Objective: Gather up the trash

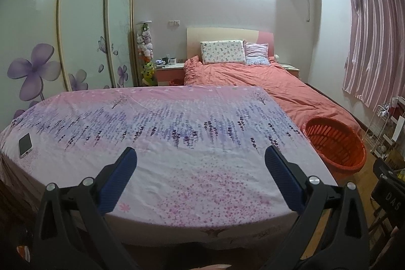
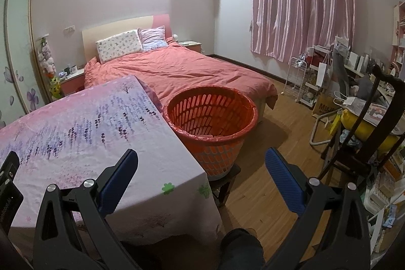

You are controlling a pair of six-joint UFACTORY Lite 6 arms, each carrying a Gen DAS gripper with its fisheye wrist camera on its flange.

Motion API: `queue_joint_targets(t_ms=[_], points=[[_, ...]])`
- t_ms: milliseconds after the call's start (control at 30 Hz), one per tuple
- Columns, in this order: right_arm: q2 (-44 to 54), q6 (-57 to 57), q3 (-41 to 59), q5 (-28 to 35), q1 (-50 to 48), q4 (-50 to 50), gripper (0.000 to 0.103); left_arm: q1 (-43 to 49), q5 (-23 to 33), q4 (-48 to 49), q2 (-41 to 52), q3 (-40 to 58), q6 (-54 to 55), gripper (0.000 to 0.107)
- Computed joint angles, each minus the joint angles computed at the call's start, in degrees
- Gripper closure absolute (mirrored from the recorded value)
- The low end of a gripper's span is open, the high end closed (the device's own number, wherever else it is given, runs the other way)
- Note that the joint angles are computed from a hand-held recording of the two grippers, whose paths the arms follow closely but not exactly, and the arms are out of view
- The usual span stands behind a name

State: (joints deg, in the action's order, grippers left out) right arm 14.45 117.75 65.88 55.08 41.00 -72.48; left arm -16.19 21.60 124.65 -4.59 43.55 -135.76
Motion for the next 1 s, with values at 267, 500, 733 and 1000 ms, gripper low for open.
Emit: queue_joint_targets(t_ms=[267,500,733,1000], points=[[-0.19,-0.05,-0.1,-0.05,0.07,-0.05,0.003,0.05,-0.12,-0.14,-0.02,0.02,0.14,0.008],[0.1,-0.46,0.17,-0.47,-0.2,-0.08,0.003,0.15,-0.26,-0.1,0.0,-0.25,-0.11,0.008],[0.59,-0.66,0.61,-0.71,-0.39,-0.13,0.003,0.38,-0.64,-0.15,0.41,0.16,-0.01,0.008],[0.66,-0.72,0.67,-0.69,-0.39,-0.05,0.003,0.27,-0.68,-0.38,0.66,0.43,0.2,0.008]])
